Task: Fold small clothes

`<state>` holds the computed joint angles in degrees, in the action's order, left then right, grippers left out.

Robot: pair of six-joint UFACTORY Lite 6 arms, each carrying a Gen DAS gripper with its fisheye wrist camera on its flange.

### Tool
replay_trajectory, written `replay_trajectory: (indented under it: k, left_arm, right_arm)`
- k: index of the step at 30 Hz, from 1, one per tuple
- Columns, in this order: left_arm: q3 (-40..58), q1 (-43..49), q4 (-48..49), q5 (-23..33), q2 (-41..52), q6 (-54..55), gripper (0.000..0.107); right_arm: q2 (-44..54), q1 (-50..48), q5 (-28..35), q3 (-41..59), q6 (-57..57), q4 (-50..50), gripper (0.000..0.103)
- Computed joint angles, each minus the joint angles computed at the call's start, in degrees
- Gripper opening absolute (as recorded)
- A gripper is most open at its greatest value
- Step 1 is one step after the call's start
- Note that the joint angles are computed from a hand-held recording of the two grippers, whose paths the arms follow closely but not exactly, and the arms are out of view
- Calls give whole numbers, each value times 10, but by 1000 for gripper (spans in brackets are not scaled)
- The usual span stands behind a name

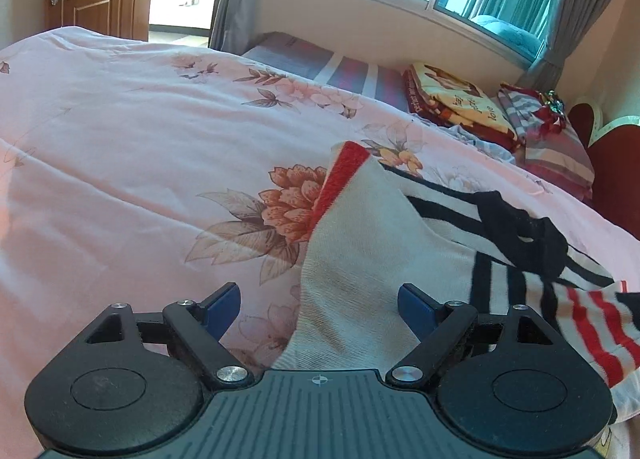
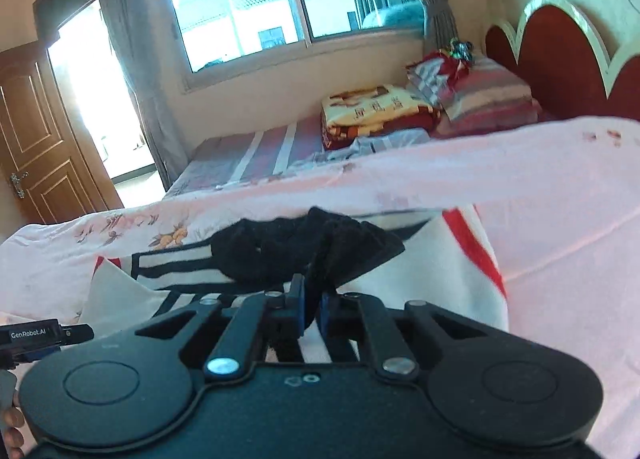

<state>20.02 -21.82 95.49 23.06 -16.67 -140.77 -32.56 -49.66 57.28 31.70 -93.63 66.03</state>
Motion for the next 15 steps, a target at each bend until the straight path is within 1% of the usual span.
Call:
replay_trajectory:
  k: [2,3,4,5,6,7,8,9,11,13,15]
  left_arm:
    - [14,14,44,-11,39,-41,85]
    - [24,16,59,-14,65,-48,85]
    - [25,6,83,4,81,-69,85]
    - [26,-7,88,23,91,-67,85]
    - [27,-9,90,28,95,-64,85]
    - [25,-5,103,28,92,-78,85]
    - [23,4,112,24,88,-92,85]
    - [26,16,120,19,88,-103,85]
    - [42,44,157,-6,97,-133,85]
    - [78,61,168,-22,127,-123,85]
    - [125,77,172,-33,175,-111,85]
  right_arm:
    - [25,14,-53,3,-22,5,8]
    - [63,36,-87,17,-4,-23,8]
    - [113,54,-105,38,35,-64,9]
    - [146,52,-103,51,53,-81,14]
    - [157,42,-98,54,48,-76,18]
    - [160,31,-94,56,36,-66,20]
    - [164,20,-92,58,27,-54,24]
    - [172,16,-92,64,26,-50,31]
    - [199,18,-88,83,33,-53,31]
    - [208,33,-95,87,31,-60,25]
    - [190,43,-111,69,8,-51,17]
